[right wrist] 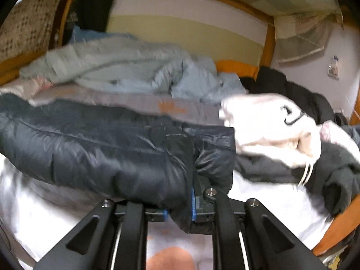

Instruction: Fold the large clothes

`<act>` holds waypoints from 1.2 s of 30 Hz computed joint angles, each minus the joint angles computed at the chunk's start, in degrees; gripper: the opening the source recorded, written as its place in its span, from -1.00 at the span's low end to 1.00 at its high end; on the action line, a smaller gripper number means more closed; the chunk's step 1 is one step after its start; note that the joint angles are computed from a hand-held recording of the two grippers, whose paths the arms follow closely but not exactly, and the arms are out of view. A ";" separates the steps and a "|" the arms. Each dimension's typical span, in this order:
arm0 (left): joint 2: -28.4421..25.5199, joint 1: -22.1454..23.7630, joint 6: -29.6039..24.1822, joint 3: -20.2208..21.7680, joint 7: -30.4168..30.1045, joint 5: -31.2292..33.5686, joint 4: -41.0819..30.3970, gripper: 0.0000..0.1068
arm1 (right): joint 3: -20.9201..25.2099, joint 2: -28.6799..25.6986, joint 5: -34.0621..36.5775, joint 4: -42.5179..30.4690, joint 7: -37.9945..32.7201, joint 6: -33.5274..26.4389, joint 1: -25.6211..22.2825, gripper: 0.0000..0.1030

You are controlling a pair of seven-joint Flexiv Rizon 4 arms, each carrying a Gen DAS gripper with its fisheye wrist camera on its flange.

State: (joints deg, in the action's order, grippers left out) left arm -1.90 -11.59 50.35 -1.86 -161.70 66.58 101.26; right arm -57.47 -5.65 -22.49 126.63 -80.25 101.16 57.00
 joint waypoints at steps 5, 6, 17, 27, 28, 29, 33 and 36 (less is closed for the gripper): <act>-7.85 2.76 1.13 1.64 12.36 -7.35 -9.61 -0.70 | 22.22 -6.57 15.59 -15.38 -12.63 -9.79 -16.76 -0.58; -9.89 3.15 1.21 2.02 15.06 -9.16 -11.79 -0.70 | 25.53 -9.02 13.01 -18.32 -10.88 -10.28 -20.65 -0.55; -25.81 2.25 2.02 7.80 25.86 -16.66 -27.04 -0.53 | 48.63 -33.61 12.39 -55.65 -11.14 -32.69 -43.49 0.37; -21.18 -12.74 8.02 21.80 -0.46 7.50 -23.74 0.59 | 63.99 -35.66 20.56 -62.30 -5.38 -28.56 -57.06 0.67; -20.31 -13.52 7.69 21.74 -2.38 10.03 -23.58 0.59 | 65.41 -35.33 20.66 -62.01 -6.03 -27.76 -58.04 0.67; -19.65 -13.26 8.69 21.19 -3.44 11.30 -23.46 0.59 | 65.20 -34.52 21.19 -60.41 -6.28 -23.90 -58.03 0.67; -19.37 -7.60 16.42 16.72 -2.01 9.04 -24.08 0.59 | 68.78 -32.80 21.06 -54.76 -9.49 -9.33 -59.74 0.69; -21.53 -3.31 20.65 14.15 4.60 2.09 -25.97 0.59 | 78.43 -33.75 16.82 -55.06 -13.61 -12.18 -64.83 0.78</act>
